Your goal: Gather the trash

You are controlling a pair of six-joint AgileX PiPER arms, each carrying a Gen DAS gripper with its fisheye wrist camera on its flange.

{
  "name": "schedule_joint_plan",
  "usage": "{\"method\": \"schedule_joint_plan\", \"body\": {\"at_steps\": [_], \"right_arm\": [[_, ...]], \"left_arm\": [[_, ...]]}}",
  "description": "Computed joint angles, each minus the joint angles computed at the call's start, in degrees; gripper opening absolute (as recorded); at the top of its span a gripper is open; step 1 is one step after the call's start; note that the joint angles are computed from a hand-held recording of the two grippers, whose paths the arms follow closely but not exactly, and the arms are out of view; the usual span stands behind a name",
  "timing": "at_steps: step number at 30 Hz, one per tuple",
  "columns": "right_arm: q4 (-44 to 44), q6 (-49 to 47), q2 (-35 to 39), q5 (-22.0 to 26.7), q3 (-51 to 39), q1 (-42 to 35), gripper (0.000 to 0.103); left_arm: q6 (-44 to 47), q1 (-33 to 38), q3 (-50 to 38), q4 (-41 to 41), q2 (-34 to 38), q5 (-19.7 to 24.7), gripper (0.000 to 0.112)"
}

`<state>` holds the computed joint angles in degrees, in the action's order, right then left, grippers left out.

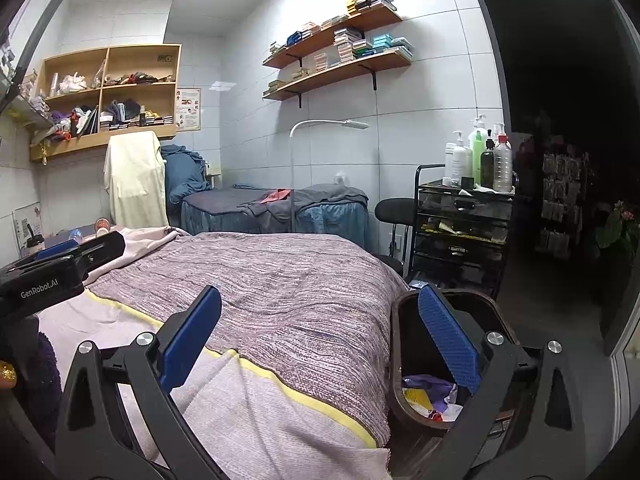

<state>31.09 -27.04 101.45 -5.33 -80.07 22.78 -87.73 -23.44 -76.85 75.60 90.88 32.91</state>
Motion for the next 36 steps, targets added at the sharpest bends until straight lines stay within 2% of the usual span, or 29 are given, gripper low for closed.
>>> {"method": "schedule_joint_plan", "body": {"at_steps": [15,18,36], "right_arm": [[-5.6,6.8,0.3,0.9,-0.5,-1.0,0.097],[-9.3,10.7,0.4,1.2,-0.6,-1.4,0.097],[-14.3,16.3,0.4,1.7,-0.5,-2.0,0.097]], "left_arm": [[0.4,-0.3,-0.1,0.0,0.1,-0.4,0.097],[1.0,-0.4,-0.3,-0.3,0.2,-0.5,0.097],[2.6,-1.2,-0.9,-1.0,0.4,-0.2,0.097]]}}
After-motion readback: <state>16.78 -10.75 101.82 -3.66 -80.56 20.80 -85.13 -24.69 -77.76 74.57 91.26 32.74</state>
